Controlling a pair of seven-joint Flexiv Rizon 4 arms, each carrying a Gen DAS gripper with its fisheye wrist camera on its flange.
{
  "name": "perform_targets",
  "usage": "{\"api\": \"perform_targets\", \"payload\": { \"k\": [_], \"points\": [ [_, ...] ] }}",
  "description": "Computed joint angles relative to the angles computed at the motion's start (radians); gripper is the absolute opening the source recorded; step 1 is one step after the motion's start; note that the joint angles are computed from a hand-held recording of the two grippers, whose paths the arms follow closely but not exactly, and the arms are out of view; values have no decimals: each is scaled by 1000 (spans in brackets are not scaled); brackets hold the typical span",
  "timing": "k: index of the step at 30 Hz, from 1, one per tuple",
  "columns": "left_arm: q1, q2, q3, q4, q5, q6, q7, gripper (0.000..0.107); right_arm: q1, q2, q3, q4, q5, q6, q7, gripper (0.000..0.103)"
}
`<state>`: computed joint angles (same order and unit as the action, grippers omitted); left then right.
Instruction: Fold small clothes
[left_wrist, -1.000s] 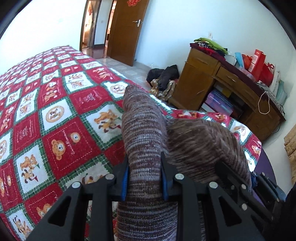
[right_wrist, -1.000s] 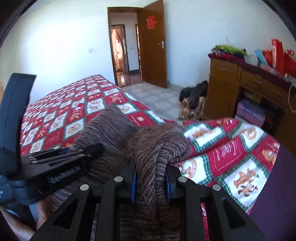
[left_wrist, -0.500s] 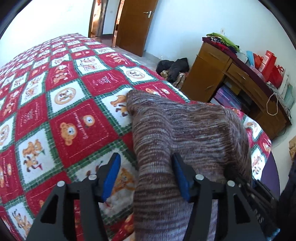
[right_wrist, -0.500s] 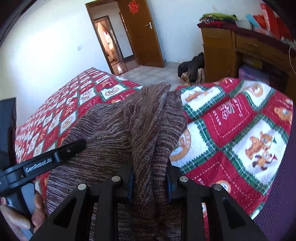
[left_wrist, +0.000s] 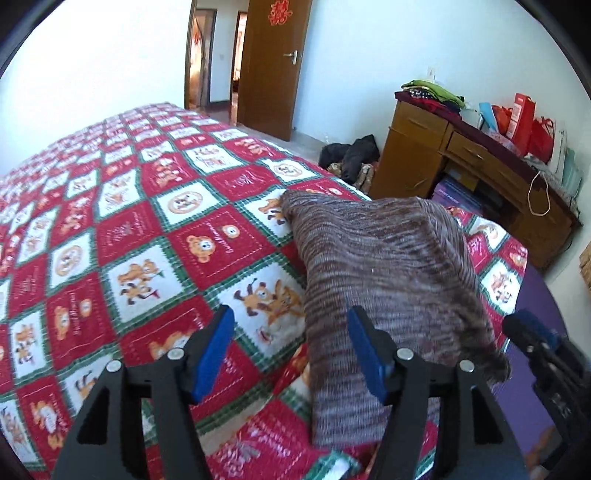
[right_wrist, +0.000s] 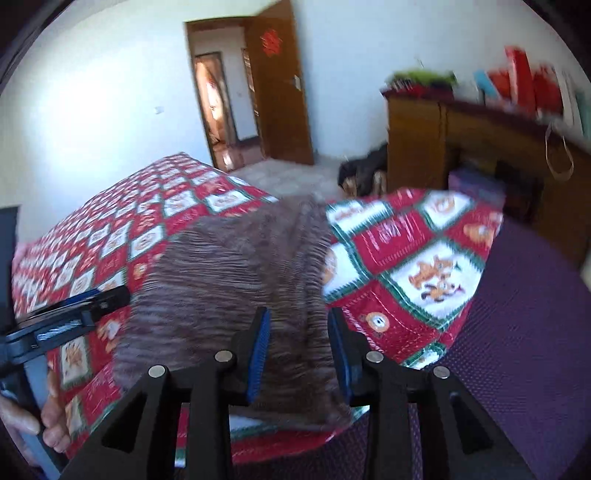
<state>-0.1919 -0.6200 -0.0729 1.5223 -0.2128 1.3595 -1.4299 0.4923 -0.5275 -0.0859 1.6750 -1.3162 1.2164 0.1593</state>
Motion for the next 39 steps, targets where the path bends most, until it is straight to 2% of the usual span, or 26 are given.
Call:
{"api": "perform_targets", "payload": {
  "k": [3,9,11,12,13,17,21,23,25,28,29,30,32,35,39],
  "points": [
    [-26,11,30,20,28,6,-14,66,8,-28,23,-30,52,7,-93,33],
    [-86,15,105,30,107,-7,-71,67,8,-105,84,-70,322,9,-277,33],
    [-112,5,139,9,145,-45,-92,72,11,-111,80,-53,380,33,-277,33],
    [-115,6,142,11,159,-47,-100,72,22,-103,50,-32,376,79,-240,33],
    [-116,5,143,14,171,-38,-107,73,35,-96,36,-21,388,83,-235,33],
    [-137,12,170,23,221,-22,-140,73,70,-76,26,-4,456,35,-306,33],
    [-130,39,160,61,239,-20,-152,73,104,-38,7,37,477,13,-285,35],
    [-130,56,159,86,249,-11,-158,73,133,-6,-33,83,418,48,-207,36],
    [-135,72,165,110,265,-2,-163,76,153,22,-64,114,342,60,-133,51],
    [-104,110,123,173,252,44,-138,77,192,89,-130,172,121,64,67,68],
    [-92,127,107,202,244,76,-130,82,204,116,-149,188,31,51,144,69],
    [-94,137,109,218,241,98,-131,89,203,126,-146,189,-7,36,172,70],
    [-117,156,137,245,247,152,-151,97,210,153,-132,191,-58,-30,217,71],
    [-168,185,202,279,265,245,-188,102,202,182,-108,188,-137,-87,286,75],
    [-280,217,335,309,268,331,-238,103,186,218,-68,191,-229,-166,364,80]
  ]
}}
